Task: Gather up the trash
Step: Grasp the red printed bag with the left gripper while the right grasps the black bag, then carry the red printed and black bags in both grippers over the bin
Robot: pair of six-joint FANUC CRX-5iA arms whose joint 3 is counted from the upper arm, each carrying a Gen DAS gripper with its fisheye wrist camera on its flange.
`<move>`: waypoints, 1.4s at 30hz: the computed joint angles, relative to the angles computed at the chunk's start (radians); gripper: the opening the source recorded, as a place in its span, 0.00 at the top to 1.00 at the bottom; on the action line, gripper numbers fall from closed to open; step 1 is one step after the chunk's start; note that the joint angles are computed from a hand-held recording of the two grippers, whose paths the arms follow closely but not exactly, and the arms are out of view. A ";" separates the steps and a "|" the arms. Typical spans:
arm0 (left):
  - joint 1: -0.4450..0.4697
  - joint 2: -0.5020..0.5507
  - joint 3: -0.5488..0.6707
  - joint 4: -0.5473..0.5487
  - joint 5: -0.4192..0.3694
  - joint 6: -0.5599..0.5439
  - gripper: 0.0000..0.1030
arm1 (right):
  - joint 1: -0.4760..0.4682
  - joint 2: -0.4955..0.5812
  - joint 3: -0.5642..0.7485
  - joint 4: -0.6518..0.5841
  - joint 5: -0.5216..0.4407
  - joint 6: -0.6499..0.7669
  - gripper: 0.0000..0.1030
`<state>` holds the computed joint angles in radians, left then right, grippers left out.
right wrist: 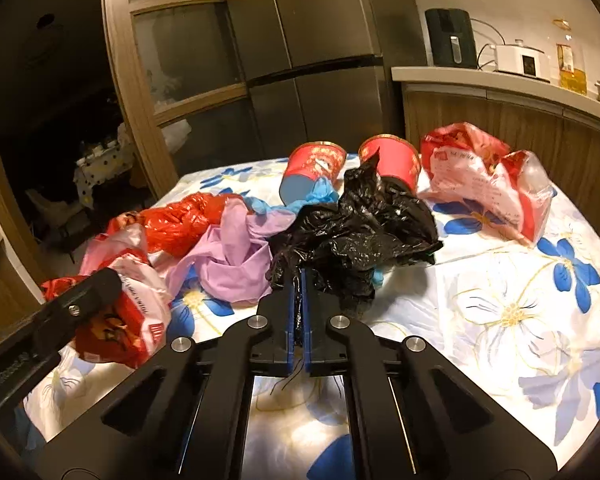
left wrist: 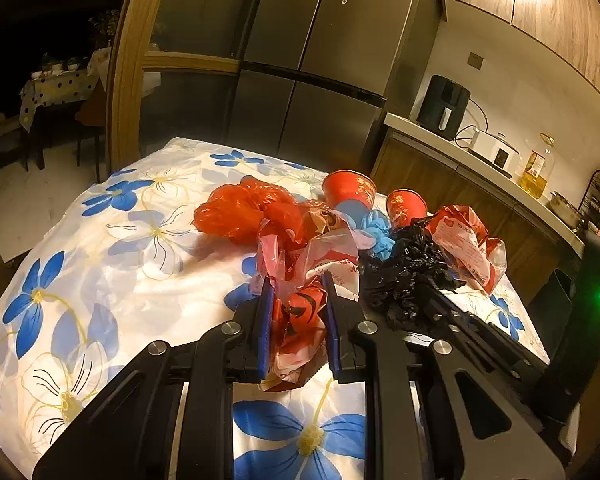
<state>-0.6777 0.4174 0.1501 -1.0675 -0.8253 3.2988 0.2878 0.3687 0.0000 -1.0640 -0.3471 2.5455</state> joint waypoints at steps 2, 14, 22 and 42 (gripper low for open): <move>-0.003 -0.002 0.001 -0.004 -0.004 -0.001 0.79 | -0.029 -0.023 -0.016 -0.073 -0.024 0.079 0.98; -0.048 0.013 0.041 -0.025 -0.027 -0.017 0.79 | -0.185 -0.155 -0.112 -0.314 -0.118 0.349 0.98; -0.086 0.060 0.122 -0.026 -0.023 -0.082 0.79 | -0.291 -0.205 -0.154 -0.402 -0.143 0.425 0.99; -0.122 0.266 0.465 0.077 0.076 -0.377 0.79 | -0.539 -0.225 -0.174 -0.538 -0.155 0.540 0.99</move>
<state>-0.7993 0.6833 0.6149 -0.9902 -0.7492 2.9217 -0.2513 0.1435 -0.1742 -1.6017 -0.5019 3.0852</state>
